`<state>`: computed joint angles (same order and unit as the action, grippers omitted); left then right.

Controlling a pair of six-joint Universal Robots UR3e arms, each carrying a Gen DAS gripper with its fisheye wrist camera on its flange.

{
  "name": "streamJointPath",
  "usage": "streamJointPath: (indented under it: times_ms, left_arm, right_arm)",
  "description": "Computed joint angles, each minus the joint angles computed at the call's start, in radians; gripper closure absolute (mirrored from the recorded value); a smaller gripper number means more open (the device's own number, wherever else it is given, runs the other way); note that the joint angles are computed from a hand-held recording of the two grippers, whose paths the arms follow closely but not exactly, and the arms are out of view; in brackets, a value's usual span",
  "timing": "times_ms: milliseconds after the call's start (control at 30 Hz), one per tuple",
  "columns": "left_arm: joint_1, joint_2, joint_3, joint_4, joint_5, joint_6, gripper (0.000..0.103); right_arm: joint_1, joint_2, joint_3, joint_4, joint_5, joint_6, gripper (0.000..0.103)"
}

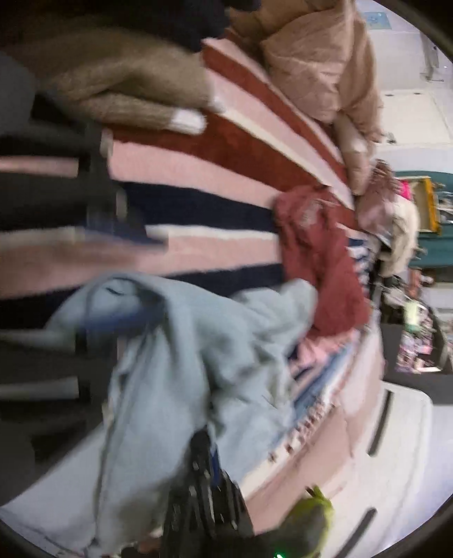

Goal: Fold small clothes

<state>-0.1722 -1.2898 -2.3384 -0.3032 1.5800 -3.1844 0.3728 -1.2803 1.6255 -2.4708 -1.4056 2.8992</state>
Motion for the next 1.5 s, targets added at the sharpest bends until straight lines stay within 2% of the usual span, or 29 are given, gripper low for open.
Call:
streamJointPath:
  times_ms: [33, 100, 167, 300, 367, 433, 467, 500, 567, 600, 633, 667, 733, 767, 867, 1000, 1067, 1100, 1200, 1300, 1367, 1433, 1500]
  left_arm:
    - [0.003, 0.012, 0.014, 0.004, -0.025, 0.016, 0.042]
    - [0.011, 0.001, 0.069, -0.020, -0.072, 0.036, 0.041]
    - [-0.010, -0.071, 0.148, -0.021, -0.069, 0.053, 0.041]
    - [-0.069, -0.342, 0.398, -0.092, -0.021, 0.086, 0.042]
    - [-0.075, -0.452, 0.499, -0.131, -0.024, 0.108, 0.049]
    - [-0.054, -0.498, 0.538, -0.148, -0.097, 0.113, 0.051]
    - [-0.054, -0.516, 0.551, -0.150, -0.109, 0.116, 0.051]
    - [-0.067, -0.543, 0.575, -0.155, -0.095, 0.119, 0.050]
    - [-0.086, -0.575, 0.603, -0.159, -0.070, 0.120, 0.050]
    - [-0.093, -0.592, 0.622, -0.170, -0.062, 0.115, 0.052]
    - [-0.101, -0.611, 0.645, -0.183, -0.046, 0.102, 0.064]
    - [-0.103, -0.625, 0.661, -0.196, -0.037, 0.093, 0.070]
    - [-0.101, -0.609, 0.632, -0.173, -0.038, 0.083, 0.087]
    - [-0.099, -0.599, 0.612, -0.146, -0.033, 0.076, 0.089]
    - [-0.062, -0.516, 0.486, -0.003, -0.039, 0.017, 0.091]
    - [-0.014, -0.438, 0.388, 0.034, 0.039, -0.029, 0.091]
    - [0.001, -0.435, 0.361, 0.027, 0.089, -0.040, 0.090]
    - [0.017, -0.431, 0.340, 0.031, 0.094, -0.053, 0.086]
    - [0.050, -0.416, 0.292, 0.052, 0.108, -0.091, 0.061]
    - [0.057, -0.375, 0.262, 0.059, 0.078, -0.081, 0.059]
    - [0.053, -0.321, 0.238, 0.055, 0.053, -0.064, 0.053]
    - [0.033, -0.260, 0.217, 0.055, 0.036, -0.056, 0.042]
    - [0.010, -0.218, 0.212, 0.044, 0.040, -0.051, 0.040]
  right_arm:
    - [-0.001, -0.009, 0.007, -0.009, -0.024, -0.001, 0.101]
    - [-0.024, -0.026, 0.017, -0.001, -0.015, 0.004, 0.101]
    - [-0.041, -0.043, 0.035, 0.001, 0.001, 0.002, 0.101]
    - [-0.069, -0.059, 0.051, 0.014, 0.052, 0.004, 0.099]
    - [-0.081, -0.068, 0.062, 0.015, 0.088, -0.003, 0.099]
    - [-0.084, -0.067, 0.058, 0.023, 0.103, -0.024, 0.089]
    - [-0.085, -0.058, 0.050, 0.014, 0.104, -0.031, 0.079]
    - [-0.081, -0.048, 0.045, -0.005, 0.102, -0.030, 0.073]
    - [-0.087, -0.013, 0.017, -0.035, 0.119, -0.023, 0.073]
    - [-0.096, 0.007, -0.002, -0.038, 0.142, -0.017, 0.073]
    - [-0.104, 0.030, -0.024, -0.039, 0.169, -0.012, 0.073]
    - [-0.112, 0.056, -0.049, -0.035, 0.196, -0.009, 0.072]
    - [-0.109, 0.114, -0.112, -0.025, 0.210, -0.003, 0.072]
    - [-0.101, 0.140, -0.136, -0.031, 0.198, 0.003, 0.072]
    - [-0.095, 0.166, -0.155, -0.036, 0.203, 0.006, 0.072]
    - [-0.104, 0.162, -0.140, -0.037, 0.233, 0.017, 0.071]
    - [-0.100, 0.160, -0.139, -0.036, 0.229, 0.019, 0.071]
    - [-0.098, 0.160, -0.139, -0.034, 0.227, 0.020, 0.071]
    - [-0.099, 0.144, -0.130, -0.010, 0.227, 0.011, 0.071]
    - [-0.110, 0.086, -0.076, 0.013, 0.235, -0.022, 0.071]
    - [-0.122, 0.017, -0.006, 0.018, 0.234, -0.050, 0.067]
    - [-0.144, -0.066, 0.076, 0.024, 0.242, -0.073, 0.063]
    - [-0.172, -0.164, 0.162, 0.046, 0.245, -0.094, 0.062]
